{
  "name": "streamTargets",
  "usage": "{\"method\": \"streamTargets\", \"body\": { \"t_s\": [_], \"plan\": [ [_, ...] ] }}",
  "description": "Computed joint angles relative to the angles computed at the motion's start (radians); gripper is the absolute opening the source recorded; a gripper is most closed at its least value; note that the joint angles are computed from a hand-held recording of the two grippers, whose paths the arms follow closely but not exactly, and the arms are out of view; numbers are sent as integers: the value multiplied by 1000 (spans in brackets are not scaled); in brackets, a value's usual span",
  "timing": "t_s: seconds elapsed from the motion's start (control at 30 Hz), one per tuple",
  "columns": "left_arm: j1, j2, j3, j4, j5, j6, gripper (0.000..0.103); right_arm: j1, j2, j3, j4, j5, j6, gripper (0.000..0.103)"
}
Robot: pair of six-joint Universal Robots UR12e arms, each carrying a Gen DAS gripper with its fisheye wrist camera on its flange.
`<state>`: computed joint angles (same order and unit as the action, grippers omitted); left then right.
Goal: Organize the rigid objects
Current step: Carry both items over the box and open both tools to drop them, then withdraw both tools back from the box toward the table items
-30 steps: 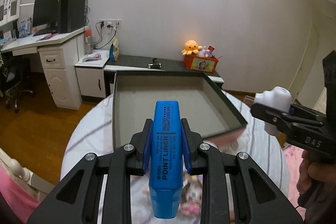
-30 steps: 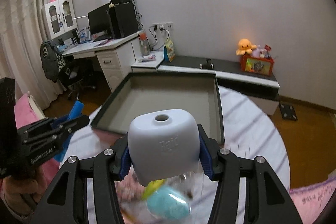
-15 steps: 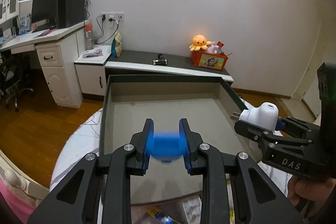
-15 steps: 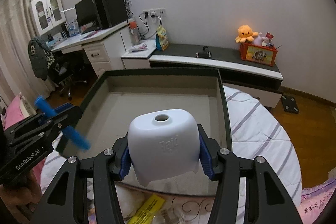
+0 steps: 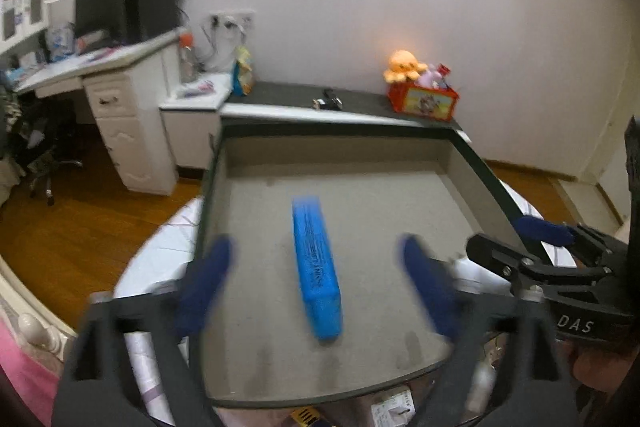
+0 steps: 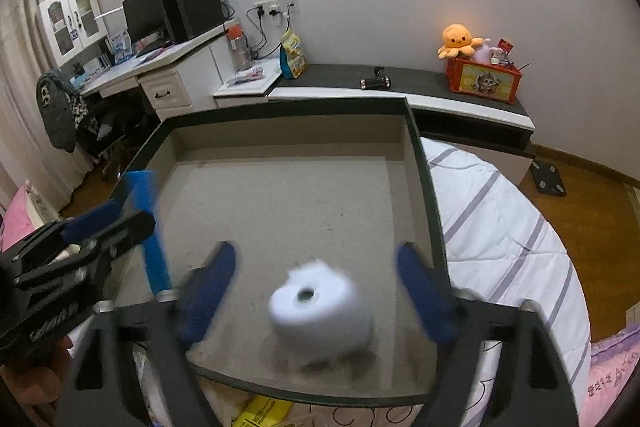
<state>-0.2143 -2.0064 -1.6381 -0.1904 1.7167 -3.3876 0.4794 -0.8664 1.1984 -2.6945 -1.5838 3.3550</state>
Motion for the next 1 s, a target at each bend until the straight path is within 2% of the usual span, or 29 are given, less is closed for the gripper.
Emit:
{"method": "streamTargets", "body": {
  "t_s": [0.1,0.2,0.23,0.47,1.0],
  "plan": [
    [-7,15,-16,22,36,-3,103,2,-12,15,-8,-15,9,87],
    [-15,31,-27,9,84,2,103,5,-25,32,-22,-40,34,95],
    [-16,39,-35,9,90,0,103,6,-35,48,-40,-40,45,103],
    [-23,102,-105,64,105,-9,103,15,-94,132,-132,-65,67,103],
    [-76,234,-252,147,148,-10,103,64,-229,322,-318,-165,60,103]
  ]
}}
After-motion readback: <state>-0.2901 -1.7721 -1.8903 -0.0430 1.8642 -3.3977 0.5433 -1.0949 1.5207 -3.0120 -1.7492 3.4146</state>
